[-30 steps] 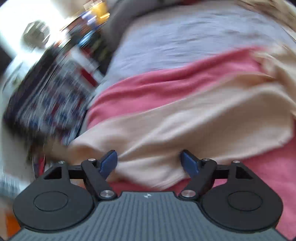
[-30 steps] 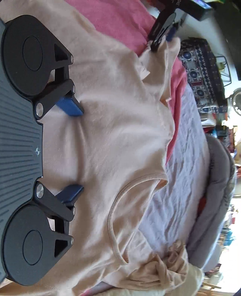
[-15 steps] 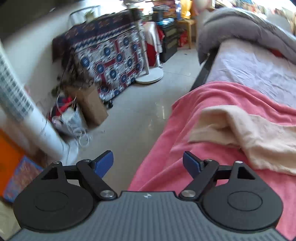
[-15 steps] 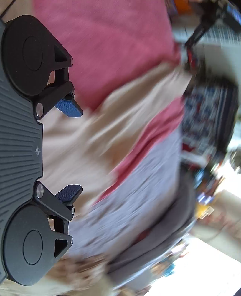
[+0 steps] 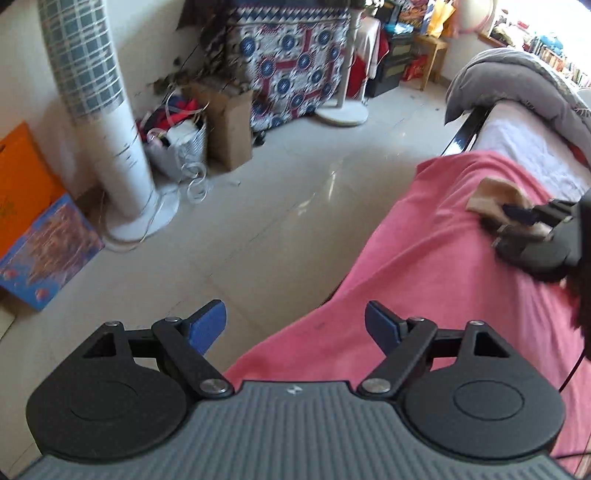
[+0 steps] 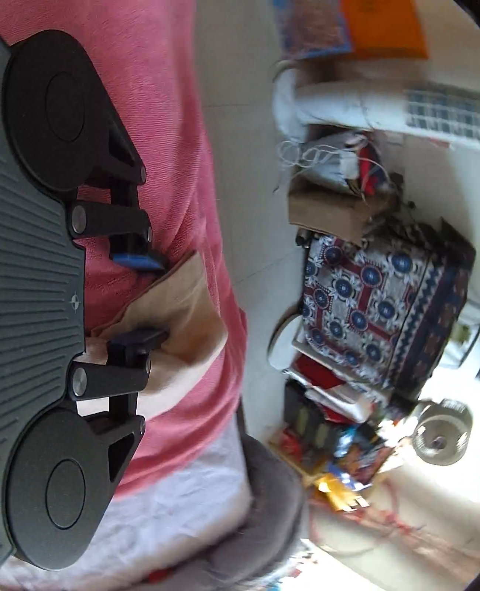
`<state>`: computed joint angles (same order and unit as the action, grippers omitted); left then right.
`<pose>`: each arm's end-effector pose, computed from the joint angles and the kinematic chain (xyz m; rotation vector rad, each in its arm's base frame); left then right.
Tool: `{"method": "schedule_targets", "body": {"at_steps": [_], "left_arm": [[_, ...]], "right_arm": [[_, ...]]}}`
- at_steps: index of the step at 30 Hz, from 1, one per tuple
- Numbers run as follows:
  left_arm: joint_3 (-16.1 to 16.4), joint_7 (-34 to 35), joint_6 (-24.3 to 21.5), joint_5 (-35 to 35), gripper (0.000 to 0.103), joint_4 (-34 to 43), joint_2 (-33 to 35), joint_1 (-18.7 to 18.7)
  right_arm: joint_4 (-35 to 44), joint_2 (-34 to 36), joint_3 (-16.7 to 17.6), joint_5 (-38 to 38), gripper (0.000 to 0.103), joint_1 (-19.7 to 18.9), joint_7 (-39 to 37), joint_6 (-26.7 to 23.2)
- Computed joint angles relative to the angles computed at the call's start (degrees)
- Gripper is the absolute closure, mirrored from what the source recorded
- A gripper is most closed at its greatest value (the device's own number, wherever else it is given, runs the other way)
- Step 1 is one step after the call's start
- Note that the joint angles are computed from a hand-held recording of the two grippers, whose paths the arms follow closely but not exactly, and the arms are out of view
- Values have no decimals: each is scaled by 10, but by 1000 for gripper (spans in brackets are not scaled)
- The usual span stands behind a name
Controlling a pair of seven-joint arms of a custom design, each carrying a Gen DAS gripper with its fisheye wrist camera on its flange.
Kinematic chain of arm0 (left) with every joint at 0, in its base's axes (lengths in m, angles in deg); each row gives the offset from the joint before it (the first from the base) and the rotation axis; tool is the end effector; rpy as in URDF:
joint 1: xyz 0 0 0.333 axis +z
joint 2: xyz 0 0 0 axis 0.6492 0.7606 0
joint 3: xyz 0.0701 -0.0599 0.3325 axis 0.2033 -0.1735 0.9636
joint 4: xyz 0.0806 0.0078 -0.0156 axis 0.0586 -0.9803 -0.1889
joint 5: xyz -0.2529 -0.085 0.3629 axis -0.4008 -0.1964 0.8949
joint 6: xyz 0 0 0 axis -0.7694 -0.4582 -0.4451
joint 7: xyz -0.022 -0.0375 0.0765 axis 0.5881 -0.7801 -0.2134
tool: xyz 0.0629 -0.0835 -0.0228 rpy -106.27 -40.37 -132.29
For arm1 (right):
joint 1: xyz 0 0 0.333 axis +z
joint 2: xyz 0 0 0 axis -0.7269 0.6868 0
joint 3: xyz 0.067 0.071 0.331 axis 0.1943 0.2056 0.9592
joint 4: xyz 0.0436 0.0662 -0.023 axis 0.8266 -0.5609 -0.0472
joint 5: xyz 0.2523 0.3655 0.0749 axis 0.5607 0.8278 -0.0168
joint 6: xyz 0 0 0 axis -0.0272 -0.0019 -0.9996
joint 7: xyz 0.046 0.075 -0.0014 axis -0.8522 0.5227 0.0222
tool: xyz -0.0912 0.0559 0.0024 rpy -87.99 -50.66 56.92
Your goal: Fold clothes
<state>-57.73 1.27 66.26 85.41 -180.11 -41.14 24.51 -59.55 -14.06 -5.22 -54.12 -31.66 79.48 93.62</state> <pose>0.4150 -0.2303 0.4641 -2.2361 1.4945 -0.4977 0.5706 0.1464 0.3830 -2.3533 0.9331 -0.7830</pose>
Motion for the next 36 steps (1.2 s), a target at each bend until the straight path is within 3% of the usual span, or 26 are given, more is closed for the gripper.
{"method": "schedule_targets", "body": {"at_steps": [3,8,10,13,15,19,22,25,27,29,31,32,34,36], "left_arm": [[6,-1,-2,-15,20,-18,-12,-4],[11,-11,24,-29,20,-30,-13,-6],[11,-11,52,-26,20,-25,-3,-4],[10,9,103,-16,20,-9,20,-8],[9,36,143,-12,20,12,47,-17],[12,132,235,-34,18,80,135,-56],[0,249,279,-79,16,163,226,-87],[-54,396,298,-150,16,268,332,-84],[-90,435,288,-145,15,348,408,-83],[-90,430,242,-95,15,439,478,-113],[-58,405,189,-27,14,521,533,-166],[-20,367,155,29,14,558,553,-210],[25,318,77,119,14,635,598,-271],[46,279,19,170,14,674,622,-298]], "right_arm": [[14,-27,4,108,98,-5,-39,-42],[51,-70,-35,252,98,-8,-33,-102],[55,-86,-52,303,98,-14,-53,-104],[47,-106,-73,320,98,-34,-75,-84],[37,-116,-83,292,98,-56,-64,-66],[-12,-152,-76,144,98,-137,24,-19],[-68,-200,-45,46,98,-231,78,9],[-104,-242,-6,-21,98,-343,119,-5],[-100,-248,-5,-57,98,-389,136,-23],[-101,-251,-18,-84,98,-413,143,-31],[-106,-250,-41,-104,98,-416,140,-27],[-110,-248,-54,-112,98,-414,136,-22],[-117,-246,-84,-120,98,-408,119,-14],[-123,-250,-74,-134,98,-441,128,-36]]}}
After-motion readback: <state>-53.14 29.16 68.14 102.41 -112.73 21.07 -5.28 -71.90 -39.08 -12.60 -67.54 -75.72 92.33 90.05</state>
